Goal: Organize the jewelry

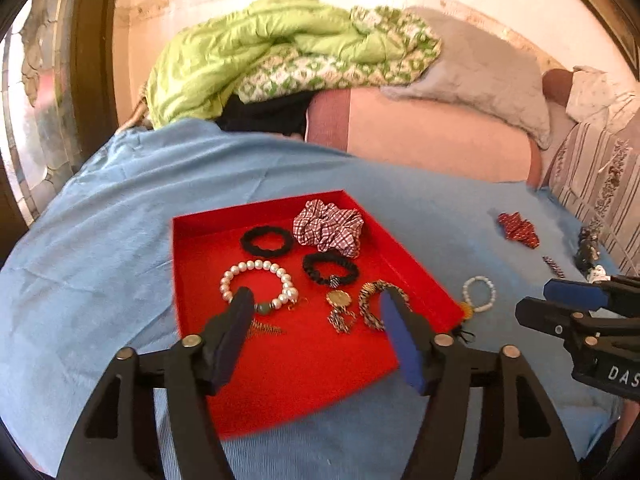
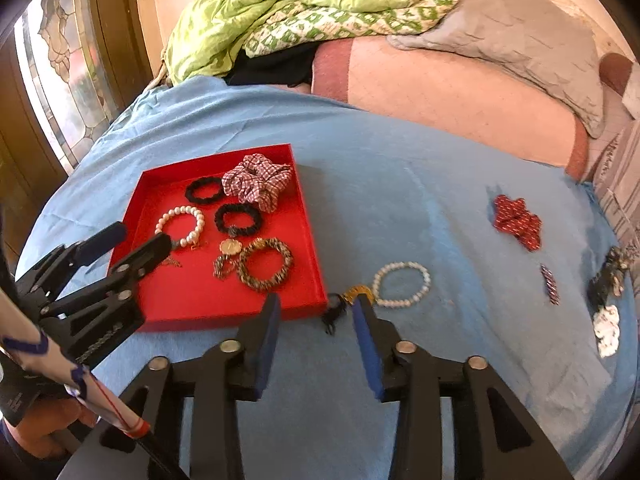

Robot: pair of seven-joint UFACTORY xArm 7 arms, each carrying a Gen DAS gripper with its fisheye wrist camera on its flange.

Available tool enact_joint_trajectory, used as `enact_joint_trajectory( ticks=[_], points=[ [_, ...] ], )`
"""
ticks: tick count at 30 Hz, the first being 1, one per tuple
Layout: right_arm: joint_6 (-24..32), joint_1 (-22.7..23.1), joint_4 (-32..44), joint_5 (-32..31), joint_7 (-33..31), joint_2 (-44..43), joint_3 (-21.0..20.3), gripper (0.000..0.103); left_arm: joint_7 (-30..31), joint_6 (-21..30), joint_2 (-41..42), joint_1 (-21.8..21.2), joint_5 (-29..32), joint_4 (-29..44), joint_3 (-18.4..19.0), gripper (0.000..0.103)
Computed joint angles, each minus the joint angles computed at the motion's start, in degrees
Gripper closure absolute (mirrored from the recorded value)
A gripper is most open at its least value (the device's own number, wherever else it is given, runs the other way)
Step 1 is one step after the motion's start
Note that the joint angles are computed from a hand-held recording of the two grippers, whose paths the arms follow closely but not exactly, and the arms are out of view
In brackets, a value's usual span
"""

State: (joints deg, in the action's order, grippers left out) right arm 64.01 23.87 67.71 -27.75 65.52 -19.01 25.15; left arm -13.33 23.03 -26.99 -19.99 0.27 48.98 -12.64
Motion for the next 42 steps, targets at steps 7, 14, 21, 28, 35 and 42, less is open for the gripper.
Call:
enact_joint_trajectory(
  ticks=[7, 14, 21, 28, 35, 42],
  points=[
    [6.9, 1.1, -0.4, -2.1, 2.4, -4.4, 5.1, 0.044, -5.6, 2.5, -14.8, 1.7, 1.4, -7.1, -2.9, 0.01],
    [14.7, 1.0, 2.4, -5.3, 5.1, -5.4, 12.1, 0.027, -9.2, 10.8, -27.7, 4.8, 4.7, -10.4, -6.1, 0.004],
    [20.3, 1.9, 5.6, -9.0, 6.6, -3.0, 16.9, 0.015, -11.9, 15.6, -34.5, 7.7, 8.0, -9.9, -8.8, 0.001],
    [21.6, 4.4, 5.8, -9.8, 7.4, -2.2, 15.6, 0.015, -11.3, 19.3, -35.0, 6.5, 6.9, -8.8, -8.0, 0.001],
    [21.7, 5.9, 6.1, -10.3, 7.7, -1.2, 14.8, 0.015, -9.1, 15.6, -36.4, 3.6, 3.4, -11.5, -4.7, 0.001],
    [23.1, 8.0, 7.5, -12.0, 8.1, 1.1, 14.2, 0.015, -8.9, 18.1, -35.5, 5.7, 4.1, -11.0, -5.6, 0.001]
  ],
)
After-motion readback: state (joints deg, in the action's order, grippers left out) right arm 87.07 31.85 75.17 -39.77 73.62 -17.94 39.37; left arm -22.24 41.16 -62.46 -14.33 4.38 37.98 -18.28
